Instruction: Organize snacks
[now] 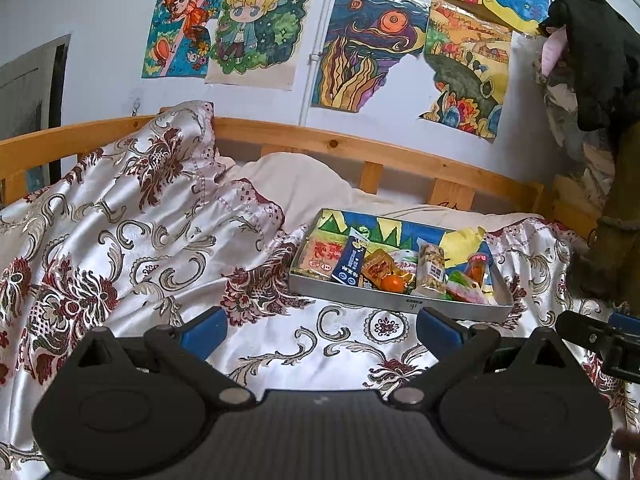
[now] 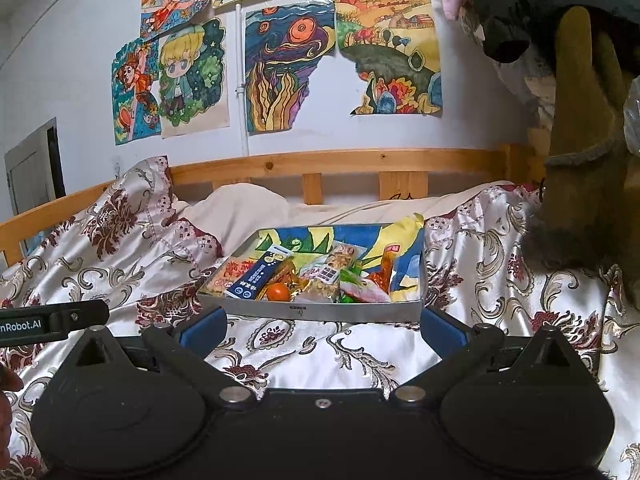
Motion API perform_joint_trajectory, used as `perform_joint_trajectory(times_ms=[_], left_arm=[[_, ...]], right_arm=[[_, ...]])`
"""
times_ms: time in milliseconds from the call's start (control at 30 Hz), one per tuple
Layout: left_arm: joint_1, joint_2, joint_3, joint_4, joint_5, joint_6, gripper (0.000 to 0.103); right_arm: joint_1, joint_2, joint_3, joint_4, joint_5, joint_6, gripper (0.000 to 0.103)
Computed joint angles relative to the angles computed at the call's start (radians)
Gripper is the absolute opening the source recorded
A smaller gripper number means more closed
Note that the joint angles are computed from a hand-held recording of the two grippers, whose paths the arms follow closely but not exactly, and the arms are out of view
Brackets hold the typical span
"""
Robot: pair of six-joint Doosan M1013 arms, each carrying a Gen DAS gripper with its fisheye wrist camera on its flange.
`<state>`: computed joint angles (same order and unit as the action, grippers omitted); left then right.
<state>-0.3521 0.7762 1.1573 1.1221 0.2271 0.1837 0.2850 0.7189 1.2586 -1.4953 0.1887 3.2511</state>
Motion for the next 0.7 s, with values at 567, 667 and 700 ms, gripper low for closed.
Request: perform_joint_trajectory(times_ms=[567, 667, 700], left_arm=[[0.0, 0.004, -0.004, -0.069, 0.018, 0.083, 0.102], [0.001, 0.004, -0.003, -0.071, 0.019, 0.082, 0.102], [0.001, 0.004, -0.003, -0.072, 0.019, 0.082, 0.102]], right_arm=[[-0.001, 0.003, -0.003, 0.033, -0.003, -0.024, 0.102], [0.0, 0.003, -0.003, 0.028, -0.003, -0.016, 0.102], [0.0, 0.003, -0.003, 0.026, -0.003, -0.015, 0.102]])
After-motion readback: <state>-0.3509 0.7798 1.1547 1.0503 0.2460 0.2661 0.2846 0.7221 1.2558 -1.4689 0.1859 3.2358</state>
